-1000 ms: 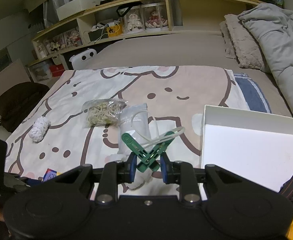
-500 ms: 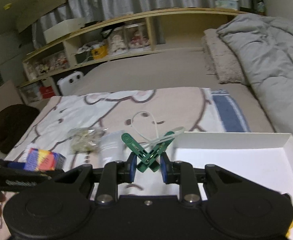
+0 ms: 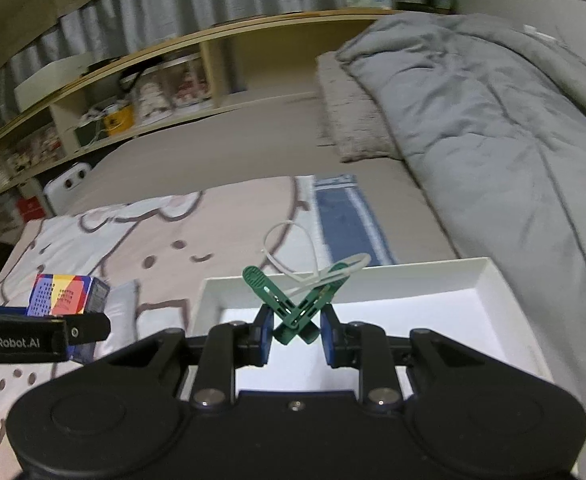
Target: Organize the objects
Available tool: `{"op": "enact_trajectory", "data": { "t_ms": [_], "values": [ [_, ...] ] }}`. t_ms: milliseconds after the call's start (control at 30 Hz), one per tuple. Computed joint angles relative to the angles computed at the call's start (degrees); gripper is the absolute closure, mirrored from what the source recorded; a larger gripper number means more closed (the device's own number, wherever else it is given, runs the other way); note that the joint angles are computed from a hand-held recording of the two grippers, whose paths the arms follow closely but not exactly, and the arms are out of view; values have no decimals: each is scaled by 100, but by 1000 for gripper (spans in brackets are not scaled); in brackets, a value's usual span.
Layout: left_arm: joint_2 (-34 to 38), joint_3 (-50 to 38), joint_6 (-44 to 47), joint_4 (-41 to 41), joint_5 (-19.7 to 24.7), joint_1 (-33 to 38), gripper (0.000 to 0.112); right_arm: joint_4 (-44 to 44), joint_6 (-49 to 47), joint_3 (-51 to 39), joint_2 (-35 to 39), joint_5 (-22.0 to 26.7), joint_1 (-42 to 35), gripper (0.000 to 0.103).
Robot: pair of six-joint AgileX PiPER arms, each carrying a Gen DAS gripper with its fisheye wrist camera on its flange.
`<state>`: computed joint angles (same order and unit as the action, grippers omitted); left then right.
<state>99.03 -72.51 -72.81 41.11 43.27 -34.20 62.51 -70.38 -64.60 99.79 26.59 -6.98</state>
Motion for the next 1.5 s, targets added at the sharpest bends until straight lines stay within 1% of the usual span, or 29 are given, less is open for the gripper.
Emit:
{"op": "enact_trajectory", "data": {
  "t_ms": [100,167,267,433,467,533,667,700,767,800,833,867,900,1100,1433,1500],
  "values": [
    [351,-425,202,-120,-45,-73,23,-39,74,-106,98,-70,-83,78],
    [595,-716,376,-266,-85,-105,23,-318,484,-312,288,-257,-202,78],
    [945,-1120,625,-509,-108,-150,23,-478,745,-410,392,-278,-299,78],
    [1453,-1665,975,-1067,-164,-171,23,-1326,1667,-753,738,-371,-442,78],
    [1528,-1745,998,-1113,-153,-177,23,-1326,1667,-753,738,-371,-442,78],
    [1671,-1890,1027,-1165,-123,-205,23,-1689,2004,-884,882,-429,-427,78],
    [1883,-2077,1192,-1241,-103,-245,22,-1745,2140,-1061,1032,-294,-506,77],
    [1981,-2188,1373,-1336,-3,-252,22,-1807,2268,-1135,1084,-206,-545,76],
    [2148,-2389,1728,-1547,186,-243,21,-2141,2742,-1277,1179,-66,-594,56],
    [2183,-2404,1775,-1554,237,-256,19,-2183,2785,-1285,1178,-60,-590,42],
    [2188,-2387,1768,-1545,283,-269,14,-2454,3051,-1295,1188,-66,-579,40],
    [2174,-2336,1718,-1513,292,-281,13,-2860,3332,-1300,1185,-66,-551,40],
    [2151,-2276,1693,-1508,273,-289,13,-3037,3478,-1287,1170,-68,-532,39],
    [2031,-2137,1716,-1565,278,-306,13,-3099,3509,-1229,1094,-14,-503,39],
    [1966,-2276,1716,-1504,496,-324,12,-3099,3646,-1173,979,16,-548,39],
    [1940,-2260,1704,-1502,504,-316,12,-3147,3679,-1157,957,-10,-540,37]
  ]
}}
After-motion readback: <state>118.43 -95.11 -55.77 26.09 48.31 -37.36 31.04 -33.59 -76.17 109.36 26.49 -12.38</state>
